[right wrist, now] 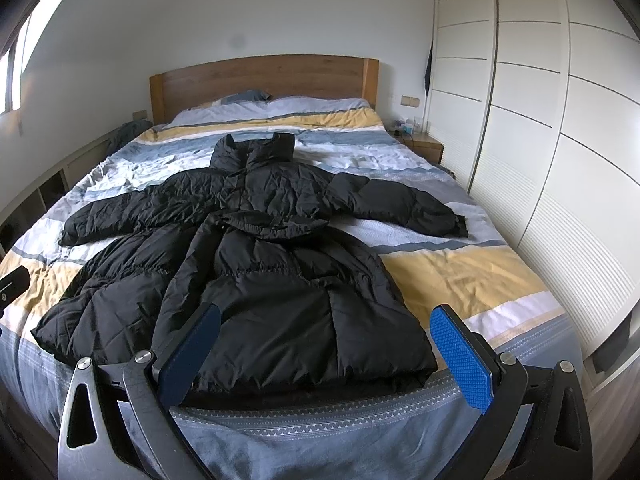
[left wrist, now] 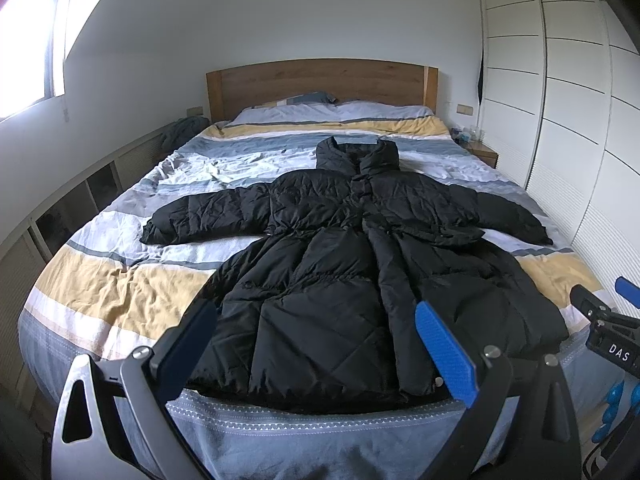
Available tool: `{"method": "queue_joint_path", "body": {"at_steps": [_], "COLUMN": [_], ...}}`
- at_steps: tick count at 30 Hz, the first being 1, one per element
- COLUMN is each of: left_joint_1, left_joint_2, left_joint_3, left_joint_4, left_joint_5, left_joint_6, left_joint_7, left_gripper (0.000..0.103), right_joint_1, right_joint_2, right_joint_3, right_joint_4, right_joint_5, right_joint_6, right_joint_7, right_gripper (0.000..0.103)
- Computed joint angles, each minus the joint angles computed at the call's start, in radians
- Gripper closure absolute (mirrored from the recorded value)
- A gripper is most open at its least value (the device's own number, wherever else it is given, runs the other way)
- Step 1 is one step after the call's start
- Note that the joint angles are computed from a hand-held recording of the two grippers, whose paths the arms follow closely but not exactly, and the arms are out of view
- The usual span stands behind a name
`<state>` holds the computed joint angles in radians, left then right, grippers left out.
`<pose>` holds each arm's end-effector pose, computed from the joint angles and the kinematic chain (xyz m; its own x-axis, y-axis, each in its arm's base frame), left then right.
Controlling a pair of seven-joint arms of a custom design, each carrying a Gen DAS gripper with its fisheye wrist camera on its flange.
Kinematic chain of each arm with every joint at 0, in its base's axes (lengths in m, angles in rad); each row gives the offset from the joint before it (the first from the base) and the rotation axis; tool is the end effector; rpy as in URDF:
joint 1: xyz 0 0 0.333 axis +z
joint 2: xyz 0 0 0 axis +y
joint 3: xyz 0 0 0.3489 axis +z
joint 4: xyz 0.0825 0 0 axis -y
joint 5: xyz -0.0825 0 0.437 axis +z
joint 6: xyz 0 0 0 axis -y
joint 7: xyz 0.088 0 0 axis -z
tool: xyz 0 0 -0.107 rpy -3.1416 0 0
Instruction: Fold large clothes
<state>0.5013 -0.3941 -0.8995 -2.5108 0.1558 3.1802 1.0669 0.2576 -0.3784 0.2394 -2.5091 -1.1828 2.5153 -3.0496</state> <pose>0.4666 -0.2378 0.4716 -0.1553 -0.9877 -0.0201 -0.5686 0.1060 -0.8158 0.4189 0.2389 0.4489 -0.2939 -0.9546 0.0486 -0.5608 0.1310 -0.8175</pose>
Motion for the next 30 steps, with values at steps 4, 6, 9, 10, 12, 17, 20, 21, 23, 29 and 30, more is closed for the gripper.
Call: {"method": "queue_joint_path", "body": {"at_steps": [4,6,9,10,12,17,20,21,23,29,30], "left_joint_1": [-0.018,-0.036,-0.050,-0.044,-0.038,-0.099,-0.129,-0.133,-0.136,-0.141,-0.129], "left_joint_2": [0.004,0.009,0.000,-0.006,-0.014,0.014,0.034,0.037,0.041,0.059,0.067], "left_joint_3": [0.017,0.036,0.048,0.043,0.038,0.089,0.111,0.114,0.112,0.111,0.100], "left_joint_4": [-0.001,-0.002,-0.002,-0.004,-0.005,0.002,0.009,0.012,0.018,0.029,0.036], "left_joint_5": [0.004,-0.002,-0.004,-0.004,-0.008,-0.040,-0.051,-0.050,-0.040,-0.026,-0.024], "left_joint_6": [-0.001,-0.001,-0.009,-0.003,0.010,0.019,0.017,0.011,0.000,0.011,0.011], "left_joint_7": [0.009,0.013,0.008,0.002,-0.002,0.030,0.045,0.052,0.059,0.056,0.053], "left_gripper": [0.003,0.003,0.003,0.003,0.003,0.003,0.003,0.003,0.003,0.003,0.003], "right_joint_1": [0.001,0.001,0.003,0.003,0.001,-0.005,-0.006,-0.005,-0.004,-0.016,-0.019], "right_joint_2": [0.008,0.009,0.002,-0.001,-0.008,-0.011,-0.012,-0.013,-0.015,-0.015,-0.011], "right_joint_3": [0.005,0.003,0.001,0.000,-0.001,0.002,0.004,0.005,0.004,-0.011,-0.013], "right_joint_4": [0.006,0.007,0.005,0.004,0.002,0.007,0.007,0.005,0.003,-0.006,-0.005], "right_joint_5": [-0.015,-0.023,-0.030,-0.032,-0.038,-0.059,-0.065,-0.068,-0.070,-0.081,-0.085], "right_joint_6": [-0.006,-0.005,0.000,0.001,0.003,0.003,-0.007,-0.007,-0.008,0.025,0.030], "right_joint_7": [0.013,0.017,0.023,0.025,0.026,0.038,0.041,0.044,0.048,0.069,0.069], "right_gripper": [0.000,0.000,0.000,0.000,0.000,0.000,0.000,0.000,0.000,0.000,0.000]}}
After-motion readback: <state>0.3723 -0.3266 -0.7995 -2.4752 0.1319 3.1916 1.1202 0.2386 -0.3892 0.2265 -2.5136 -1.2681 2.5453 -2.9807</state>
